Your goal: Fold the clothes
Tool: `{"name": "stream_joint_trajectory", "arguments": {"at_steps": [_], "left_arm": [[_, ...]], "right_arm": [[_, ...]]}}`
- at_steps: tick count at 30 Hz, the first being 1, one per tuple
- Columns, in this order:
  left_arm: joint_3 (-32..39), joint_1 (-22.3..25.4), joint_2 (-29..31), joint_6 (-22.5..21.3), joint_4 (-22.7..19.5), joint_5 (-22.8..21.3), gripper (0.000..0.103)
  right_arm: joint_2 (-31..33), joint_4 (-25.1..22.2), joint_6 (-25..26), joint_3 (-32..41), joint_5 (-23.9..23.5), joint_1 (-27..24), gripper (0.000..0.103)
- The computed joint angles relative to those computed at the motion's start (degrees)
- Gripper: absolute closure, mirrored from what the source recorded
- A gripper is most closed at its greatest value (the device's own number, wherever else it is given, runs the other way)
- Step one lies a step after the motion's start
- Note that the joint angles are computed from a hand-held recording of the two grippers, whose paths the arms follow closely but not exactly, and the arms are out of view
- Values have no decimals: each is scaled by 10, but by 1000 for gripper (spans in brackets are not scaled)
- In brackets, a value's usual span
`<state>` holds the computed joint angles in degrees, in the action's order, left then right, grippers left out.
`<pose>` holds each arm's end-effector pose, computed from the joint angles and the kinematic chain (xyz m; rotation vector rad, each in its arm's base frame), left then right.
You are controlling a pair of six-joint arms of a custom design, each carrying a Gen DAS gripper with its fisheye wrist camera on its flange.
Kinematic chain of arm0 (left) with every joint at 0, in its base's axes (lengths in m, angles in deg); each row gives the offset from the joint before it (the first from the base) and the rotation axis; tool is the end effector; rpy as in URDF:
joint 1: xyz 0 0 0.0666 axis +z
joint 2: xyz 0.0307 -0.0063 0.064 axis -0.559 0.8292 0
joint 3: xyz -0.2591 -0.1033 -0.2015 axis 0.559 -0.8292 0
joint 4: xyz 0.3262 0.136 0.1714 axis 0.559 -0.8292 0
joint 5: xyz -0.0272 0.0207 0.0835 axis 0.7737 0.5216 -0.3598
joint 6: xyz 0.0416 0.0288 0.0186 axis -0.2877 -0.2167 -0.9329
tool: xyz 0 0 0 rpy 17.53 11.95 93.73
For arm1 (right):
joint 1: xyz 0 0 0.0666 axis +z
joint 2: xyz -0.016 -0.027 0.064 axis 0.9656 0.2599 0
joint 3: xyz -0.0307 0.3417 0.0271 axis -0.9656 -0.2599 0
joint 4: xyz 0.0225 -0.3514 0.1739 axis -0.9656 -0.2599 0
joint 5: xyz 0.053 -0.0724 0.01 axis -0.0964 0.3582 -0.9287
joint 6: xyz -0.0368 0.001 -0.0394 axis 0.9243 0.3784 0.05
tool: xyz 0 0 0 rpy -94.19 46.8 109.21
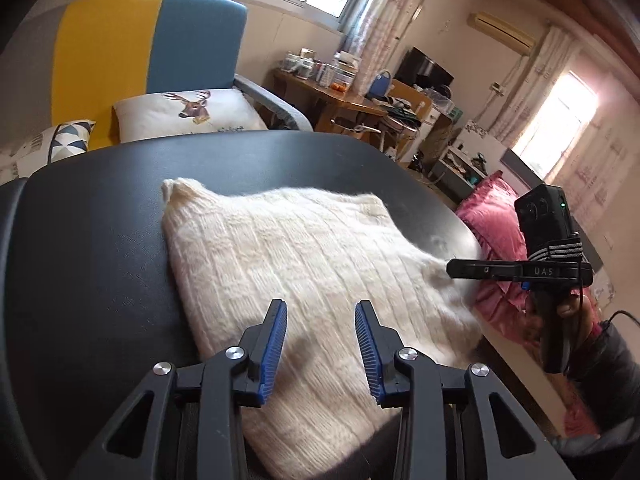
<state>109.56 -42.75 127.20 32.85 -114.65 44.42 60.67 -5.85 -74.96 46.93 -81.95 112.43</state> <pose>0.4438 -0.0936 0.4386 0.9276 2.2759 -0.8818 0.2692 0.2056 0.4529 0.3398 2.4065 0.7784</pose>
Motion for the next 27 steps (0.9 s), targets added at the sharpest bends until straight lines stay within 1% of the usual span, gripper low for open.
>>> {"name": "stream_joint_trajectory", "arguments": {"at_steps": [2, 3, 4, 5, 6, 8, 9, 10, 11, 12, 13, 14, 16, 18, 20, 22, 23, 24, 25, 27], "left_arm": [[-12, -2, -8, -18, -9, 4, 66], [-19, -4, -13, -26, -11, 2, 66], [-27, -8, -19, -30, -7, -10, 66], [-36, -12, -24, -39, -6, -22, 66], [-44, -16, -29, -48, -7, -36, 66], [-57, -25, -28, -64, -17, -70, 66], [-66, -30, -28, -67, -17, -91, 66], [-79, -33, -30, -64, -9, -109, 66], [-93, -29, -35, -61, 3, -98, 66], [-102, -25, -38, -55, 11, -87, 66], [-97, -22, -33, -44, 5, -78, 66], [-92, -18, -29, -34, -2, -69, 66], [-77, -9, -21, -23, -21, -46, 66], [-57, 7, -12, -13, -41, -11, 65], [-34, 28, 4, 10, -48, 21, 59], [-8, 48, 22, 44, -45, 47, 51], [5, 58, 32, 63, -42, 60, 49], [19, 66, 42, 80, -40, 70, 43], [32, 69, 55, 92, -38, 73, 39], [55, 73, 79, 112, -33, 77, 36]], "right_arm": [[0, 18, -20, -14, -1, 2, 74], [12, 5, -13, -5, 8, 7, 75], [24, -9, -6, 5, 18, 11, 79], [41, -37, 5, 20, 27, 16, 88], [59, -65, 16, 34, 37, 20, 90], [85, -114, 30, 53, 64, 29, 90], [78, -108, 20, 43, 61, 26, 90], [71, -100, 12, 32, 58, 22, 89], [65, -95, 5, 24, 56, 19, 83], [60, -90, 4, 18, 52, 18, 80], [57, -86, 7, 16, 47, 16, 80], [51, -82, 5, 12, 43, 14, 77], [32, -63, 0, -2, 15, 3, 75], [17, -60, 6, -4, 16, -1, 74], [-4, -46, 14, -8, 24, -4, 73], [-21, -17, 11, -20, 1, -23, 65], [-26, -5, 9, -24, -13, -34, 56], [-30, 7, 6, -27, -27, -44, 51], [-28, 15, 2, -28, -35, -53, 51], [-25, 42, -14, -35, -58, -71, 48]]}}
